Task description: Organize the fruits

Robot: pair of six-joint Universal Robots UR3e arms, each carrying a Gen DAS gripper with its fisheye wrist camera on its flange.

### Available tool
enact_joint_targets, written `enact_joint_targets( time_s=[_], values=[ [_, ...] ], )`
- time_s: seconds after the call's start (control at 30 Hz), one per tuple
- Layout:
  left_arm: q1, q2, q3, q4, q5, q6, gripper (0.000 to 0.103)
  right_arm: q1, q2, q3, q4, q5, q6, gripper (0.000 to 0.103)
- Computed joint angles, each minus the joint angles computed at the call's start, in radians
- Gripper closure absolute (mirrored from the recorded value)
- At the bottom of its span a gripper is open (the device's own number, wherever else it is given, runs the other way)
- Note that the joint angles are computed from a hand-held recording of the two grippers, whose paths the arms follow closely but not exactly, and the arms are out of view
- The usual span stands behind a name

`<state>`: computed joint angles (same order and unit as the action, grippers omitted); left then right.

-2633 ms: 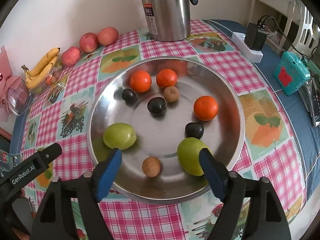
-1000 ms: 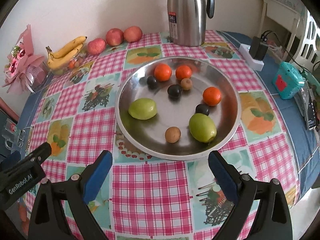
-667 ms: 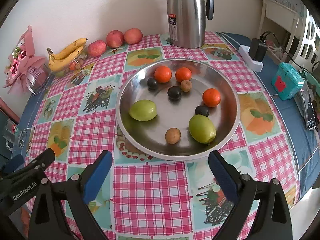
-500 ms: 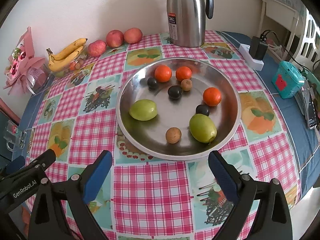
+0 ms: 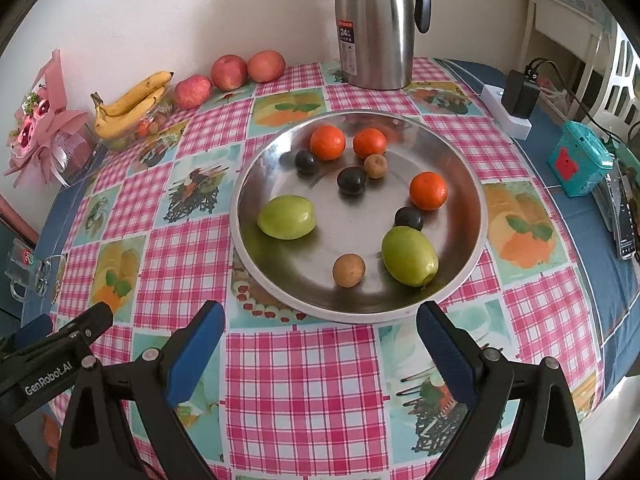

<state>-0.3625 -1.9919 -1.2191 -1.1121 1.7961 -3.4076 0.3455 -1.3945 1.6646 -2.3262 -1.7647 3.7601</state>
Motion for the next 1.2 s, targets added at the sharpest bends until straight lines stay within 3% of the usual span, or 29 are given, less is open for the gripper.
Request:
enact_joint_targets(
  time_s=[0.97, 1.2],
  values=[
    [0.012, -0.015, 0.026, -0.037, -0.027, -0.006, 0.000, -0.001, 0.033, -0.023, 0.011, 0.015, -0.008, 0.006],
    [0.007, 0.007, -0.004, 0.012, -0.029, 0.009, 0.000, -0.001, 0.034, -0.023, 0.009, 0.016, -0.007, 0.006]
  ],
)
